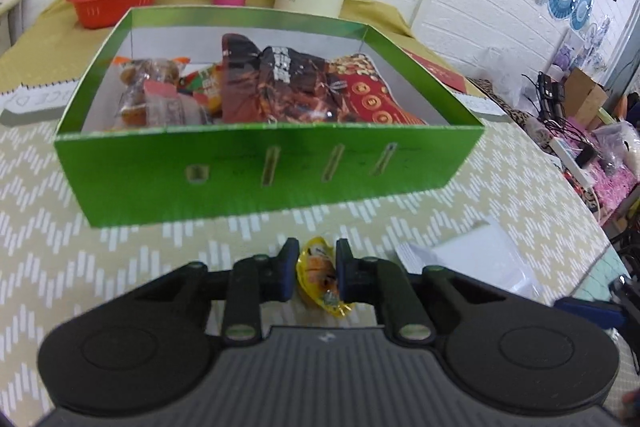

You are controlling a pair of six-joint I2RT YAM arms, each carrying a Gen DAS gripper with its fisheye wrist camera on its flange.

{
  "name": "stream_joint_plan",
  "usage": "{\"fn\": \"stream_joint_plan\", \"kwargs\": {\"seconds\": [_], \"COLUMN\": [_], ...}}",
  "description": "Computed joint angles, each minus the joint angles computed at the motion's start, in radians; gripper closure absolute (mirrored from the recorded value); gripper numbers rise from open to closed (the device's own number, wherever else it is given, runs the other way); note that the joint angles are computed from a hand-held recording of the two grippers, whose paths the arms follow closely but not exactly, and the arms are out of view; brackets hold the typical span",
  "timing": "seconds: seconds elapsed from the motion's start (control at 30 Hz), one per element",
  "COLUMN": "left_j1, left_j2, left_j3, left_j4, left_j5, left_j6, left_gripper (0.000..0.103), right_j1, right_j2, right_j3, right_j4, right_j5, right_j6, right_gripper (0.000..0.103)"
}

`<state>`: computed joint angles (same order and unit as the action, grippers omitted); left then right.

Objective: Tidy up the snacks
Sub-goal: 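Move the left tool to the yellow egg snack while the right tool approaches the white foil packet, then grasp the yellow egg snack with the left tool while the right tool grasps the white foil packet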

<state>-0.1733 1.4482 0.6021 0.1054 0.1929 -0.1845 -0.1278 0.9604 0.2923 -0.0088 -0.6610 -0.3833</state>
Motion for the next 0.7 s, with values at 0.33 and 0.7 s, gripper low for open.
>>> {"fn": "stream_joint_plan", "kwargs": {"seconds": [0.33,0.7], "left_j1": [-0.042,-0.057], "left_j2": [-0.398,-0.553], "left_j3": [-0.246,-0.294], "left_j4": [-0.132,-0.233], "left_j5": [0.027,0.027], "left_j6": [-0.052,-0.03], "left_gripper": [0.092,0.05], "right_j1": [0.119,0.068], "right_j2": [-0.039,-0.077], "right_j3": [-0.02,0.0], "right_j4": [-0.062,-0.044], "right_j5": [0.041,0.121], "right_j6": [0.028,-0.015], "right_gripper": [0.0,0.023]}}
